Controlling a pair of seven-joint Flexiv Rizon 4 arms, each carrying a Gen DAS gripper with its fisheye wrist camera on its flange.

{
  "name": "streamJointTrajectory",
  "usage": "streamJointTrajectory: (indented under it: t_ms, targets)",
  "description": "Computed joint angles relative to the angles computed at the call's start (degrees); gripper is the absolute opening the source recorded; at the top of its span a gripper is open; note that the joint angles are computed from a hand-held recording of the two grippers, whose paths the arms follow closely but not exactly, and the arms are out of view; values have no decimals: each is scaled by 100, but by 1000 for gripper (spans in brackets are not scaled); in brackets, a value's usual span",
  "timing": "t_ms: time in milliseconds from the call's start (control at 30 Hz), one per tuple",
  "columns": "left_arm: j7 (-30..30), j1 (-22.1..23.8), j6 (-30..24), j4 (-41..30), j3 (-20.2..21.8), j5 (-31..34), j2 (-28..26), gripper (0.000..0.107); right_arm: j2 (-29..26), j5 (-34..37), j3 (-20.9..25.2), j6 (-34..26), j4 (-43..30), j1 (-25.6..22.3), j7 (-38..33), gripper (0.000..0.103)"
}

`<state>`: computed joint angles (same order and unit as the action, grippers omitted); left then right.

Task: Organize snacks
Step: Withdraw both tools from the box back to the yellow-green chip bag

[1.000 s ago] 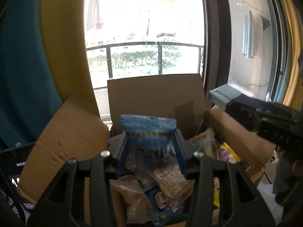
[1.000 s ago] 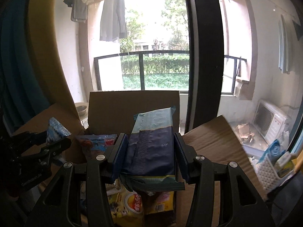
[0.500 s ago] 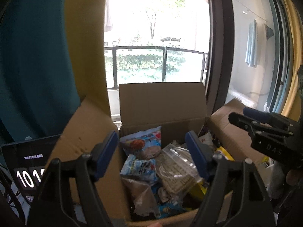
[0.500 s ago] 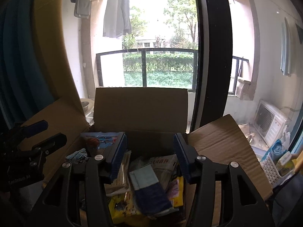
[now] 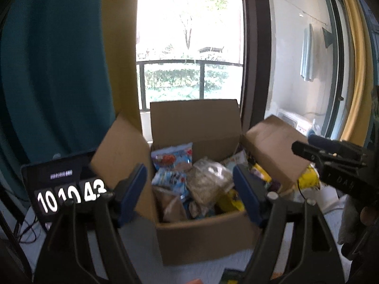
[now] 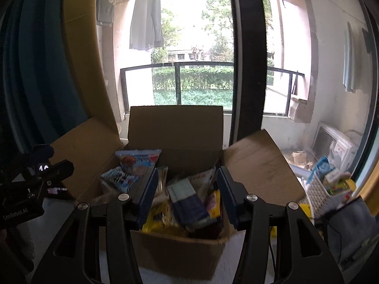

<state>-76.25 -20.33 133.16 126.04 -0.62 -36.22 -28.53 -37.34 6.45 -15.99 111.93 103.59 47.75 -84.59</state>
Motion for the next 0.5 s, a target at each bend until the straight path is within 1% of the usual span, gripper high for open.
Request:
streamJointTrajectory:
  t_ms: [233,367,500]
  targets:
    - [-266,-168,48,490,-67,-124,49,76,255,291,65,224,648,73,-167,55]
    - [-405,-287,41,689,-86,-195,-30,76,371,439,209,348,996,-1,-272,55]
    - [-503,-405,-63,811,-101,-270,-154,76,383,513,478,453,1269,-201,-302,55]
